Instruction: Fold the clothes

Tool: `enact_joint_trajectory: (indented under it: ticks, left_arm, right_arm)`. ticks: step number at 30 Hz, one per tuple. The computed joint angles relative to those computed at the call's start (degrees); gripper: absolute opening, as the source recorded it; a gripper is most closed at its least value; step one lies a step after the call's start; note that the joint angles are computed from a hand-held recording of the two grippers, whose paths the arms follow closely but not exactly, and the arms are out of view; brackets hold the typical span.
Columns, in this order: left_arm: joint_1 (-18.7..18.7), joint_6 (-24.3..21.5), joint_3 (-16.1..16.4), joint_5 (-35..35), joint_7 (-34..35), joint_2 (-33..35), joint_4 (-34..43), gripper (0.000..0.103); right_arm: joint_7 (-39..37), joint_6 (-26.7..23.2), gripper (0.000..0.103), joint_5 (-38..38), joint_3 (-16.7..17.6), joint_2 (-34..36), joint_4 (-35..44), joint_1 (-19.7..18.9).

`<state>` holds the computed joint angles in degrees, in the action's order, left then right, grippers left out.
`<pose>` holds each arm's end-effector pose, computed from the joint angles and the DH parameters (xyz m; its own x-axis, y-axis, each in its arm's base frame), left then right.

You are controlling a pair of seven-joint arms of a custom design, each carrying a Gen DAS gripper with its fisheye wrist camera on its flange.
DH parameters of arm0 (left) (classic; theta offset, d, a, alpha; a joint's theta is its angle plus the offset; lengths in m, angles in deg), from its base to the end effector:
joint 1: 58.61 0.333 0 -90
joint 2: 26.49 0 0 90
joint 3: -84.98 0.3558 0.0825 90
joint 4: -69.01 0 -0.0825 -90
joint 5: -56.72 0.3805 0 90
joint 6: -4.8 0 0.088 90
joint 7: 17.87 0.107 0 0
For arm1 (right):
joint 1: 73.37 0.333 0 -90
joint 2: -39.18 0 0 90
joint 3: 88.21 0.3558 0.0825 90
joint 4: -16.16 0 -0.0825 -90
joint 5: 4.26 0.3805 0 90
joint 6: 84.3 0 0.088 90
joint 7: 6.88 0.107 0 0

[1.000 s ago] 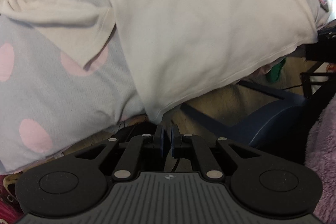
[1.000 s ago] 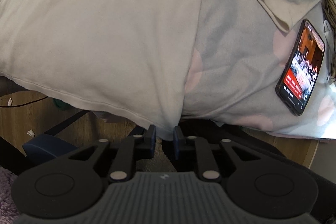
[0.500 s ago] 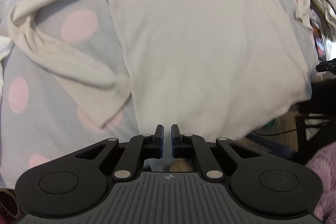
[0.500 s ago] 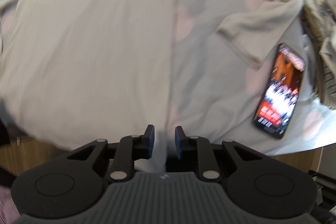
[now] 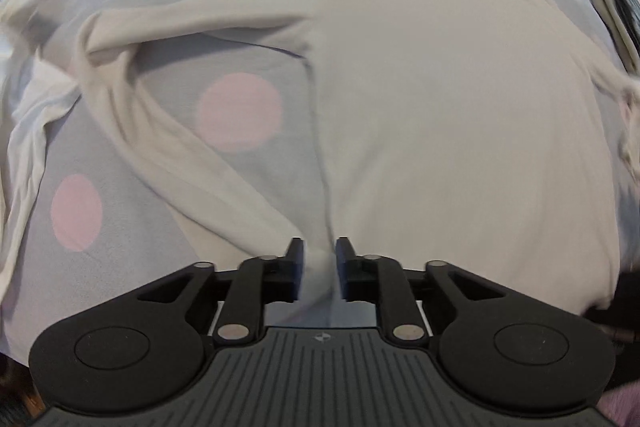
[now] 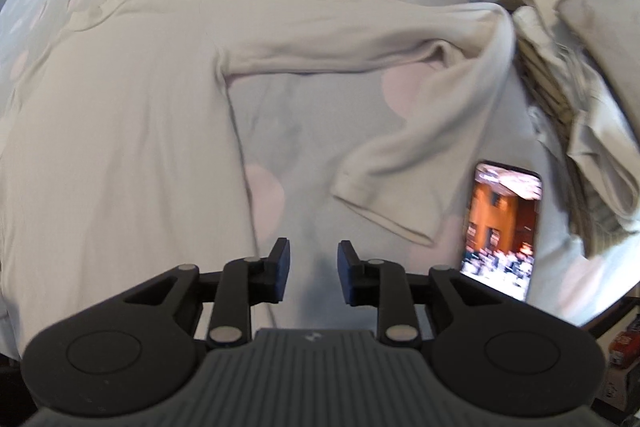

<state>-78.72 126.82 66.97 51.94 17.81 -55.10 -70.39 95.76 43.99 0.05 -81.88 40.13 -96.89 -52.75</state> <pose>0.3028 -0.2611 0.5283 0.3276 -0.9392 0.1025 -0.9263 -0.3406 -0.1611 0.5173 0.2651 0.5262 0.2208 -0.9676 -0.1224 -0.9560 -0.1898 -0.2239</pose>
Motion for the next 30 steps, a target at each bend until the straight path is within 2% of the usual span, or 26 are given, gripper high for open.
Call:
enact_joint_trajectory:
  ticks: [5,9,14,16,18,20,21,22,25,30]
  left_arm:
    - [2.2,-0.9,0.7,-0.2,-5.0,-0.6,-2.8,0.017]
    - [2.1,2.7,1.9,-2.9,-6.4,-2.4,-6.1,0.018]
    - [2.1,6.3,1.9,-3.9,-6.8,-1.7,-7.2,0.027]
    - [1.9,7.2,1.9,-4.0,-6.4,-0.8,-7.2,0.033]
    - [1.9,6.9,1.7,-3.4,-6.0,0.3,-6.7,0.033]
    - [2.0,5.8,1.4,-2.4,-5.9,0.9,-6.1,0.029]
    - [2.2,4.3,1.1,-1.6,-6.2,1.2,-5.5,0.014]
    - [2.4,2.8,0.9,-0.8,-6.5,1.4,-4.8,0.005]
    - [2.6,1.7,1.2,-1.0,-8.2,-1.2,-5.5,0.003]
    - [4.3,-3.9,0.5,2.1,-12.7,-10.0,-5.6,0.003]
  right_arm:
    - [-1.1,1.7,0.030,-1.7,0.6,2.5,0.6,1.0]
    - [-0.8,2.6,0.031,-3.6,0.8,3.9,1.0,1.8]
    - [-1.4,3.1,0.031,-4.7,1.1,4.4,1.3,2.6]
    - [-1.6,3.9,0.032,-5.3,1.2,4.2,1.1,2.9]
    - [-1.7,4.5,0.033,-6.2,1.2,4.0,0.8,3.2]
    - [-1.7,5.1,0.033,-7.3,1.3,3.9,0.6,3.6]
    - [-1.6,5.2,0.033,-8.0,1.3,3.8,0.4,3.7]
    - [-1.5,5.4,0.033,-8.5,1.4,3.7,0.2,3.8]
    - [-1.2,5.2,0.033,-9.3,1.3,3.4,-0.1,3.9]
    - [-0.1,4.4,0.033,-9.7,1.2,3.6,0.2,3.9]
